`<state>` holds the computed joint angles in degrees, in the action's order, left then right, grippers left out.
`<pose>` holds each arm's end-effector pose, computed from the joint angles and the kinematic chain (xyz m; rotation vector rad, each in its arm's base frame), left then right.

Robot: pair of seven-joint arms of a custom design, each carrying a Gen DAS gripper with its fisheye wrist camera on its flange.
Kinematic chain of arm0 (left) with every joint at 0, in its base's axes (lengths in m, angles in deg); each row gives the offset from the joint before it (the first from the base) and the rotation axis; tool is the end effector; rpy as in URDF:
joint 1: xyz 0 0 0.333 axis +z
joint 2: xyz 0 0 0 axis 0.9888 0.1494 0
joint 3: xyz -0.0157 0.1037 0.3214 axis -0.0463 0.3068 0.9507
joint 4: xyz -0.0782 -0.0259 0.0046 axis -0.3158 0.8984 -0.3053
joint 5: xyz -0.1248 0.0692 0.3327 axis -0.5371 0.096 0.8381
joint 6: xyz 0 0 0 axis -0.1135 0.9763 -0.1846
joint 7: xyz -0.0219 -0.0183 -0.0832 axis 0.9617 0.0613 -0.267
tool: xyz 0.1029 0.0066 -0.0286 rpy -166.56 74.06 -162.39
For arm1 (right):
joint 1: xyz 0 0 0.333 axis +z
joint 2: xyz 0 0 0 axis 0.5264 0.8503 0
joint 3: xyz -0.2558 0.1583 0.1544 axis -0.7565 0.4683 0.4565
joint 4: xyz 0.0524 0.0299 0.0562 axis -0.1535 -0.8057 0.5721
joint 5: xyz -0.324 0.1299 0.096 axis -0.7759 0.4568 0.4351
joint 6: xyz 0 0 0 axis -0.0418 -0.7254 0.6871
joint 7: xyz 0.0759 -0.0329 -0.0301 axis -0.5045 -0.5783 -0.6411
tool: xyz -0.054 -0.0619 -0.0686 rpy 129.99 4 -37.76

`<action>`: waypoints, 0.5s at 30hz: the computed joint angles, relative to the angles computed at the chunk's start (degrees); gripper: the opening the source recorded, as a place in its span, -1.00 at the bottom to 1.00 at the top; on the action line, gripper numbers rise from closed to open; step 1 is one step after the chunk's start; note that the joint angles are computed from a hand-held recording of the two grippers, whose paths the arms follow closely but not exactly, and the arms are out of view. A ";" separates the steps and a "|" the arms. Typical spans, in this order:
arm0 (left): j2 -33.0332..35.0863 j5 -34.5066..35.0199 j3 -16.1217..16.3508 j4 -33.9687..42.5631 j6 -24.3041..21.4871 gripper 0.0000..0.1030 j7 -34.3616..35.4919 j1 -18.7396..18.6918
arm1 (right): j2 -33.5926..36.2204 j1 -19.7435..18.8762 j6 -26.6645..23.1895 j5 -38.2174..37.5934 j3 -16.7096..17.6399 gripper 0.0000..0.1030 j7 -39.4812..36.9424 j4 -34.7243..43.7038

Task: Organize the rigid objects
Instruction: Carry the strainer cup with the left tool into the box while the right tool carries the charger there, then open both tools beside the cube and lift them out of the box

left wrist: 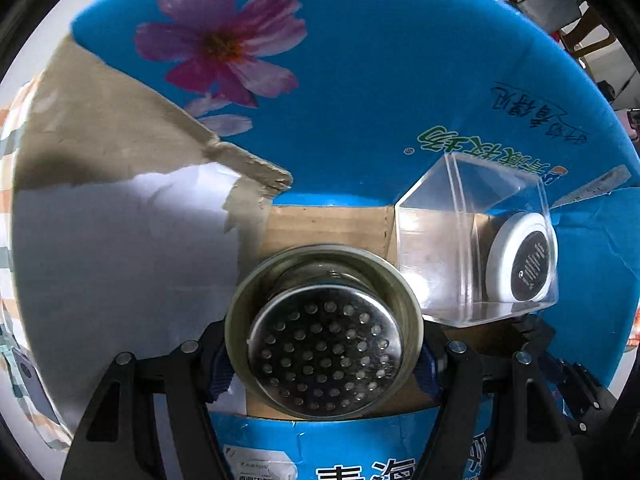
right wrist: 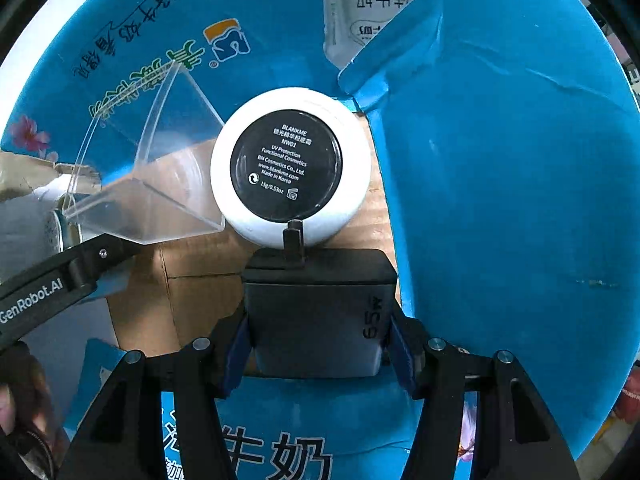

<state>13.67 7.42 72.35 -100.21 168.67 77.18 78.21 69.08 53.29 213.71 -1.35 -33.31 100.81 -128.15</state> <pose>0.4625 -0.0915 0.4179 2.1440 -2.1779 0.0453 0.4588 0.2488 0.3755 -1.9985 2.3772 0.1931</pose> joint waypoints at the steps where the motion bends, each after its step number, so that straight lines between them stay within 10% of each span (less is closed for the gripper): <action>1: 0.12 0.21 0.01 -0.03 0.08 0.34 0.03 0.02 | 0.12 -0.02 -0.01 -0.28 -0.07 0.20 0.01 0.02; 9: 3.84 1.57 -0.61 3.90 -5.05 0.40 -1.00 -0.51 | 1.67 0.13 -1.22 -2.08 -0.22 0.30 0.15 1.84; 15: 3.57 1.30 -0.22 5.02 -6.39 0.52 0.21 -0.07 | 1.99 1.00 -2.38 -2.32 0.58 0.77 -0.97 3.46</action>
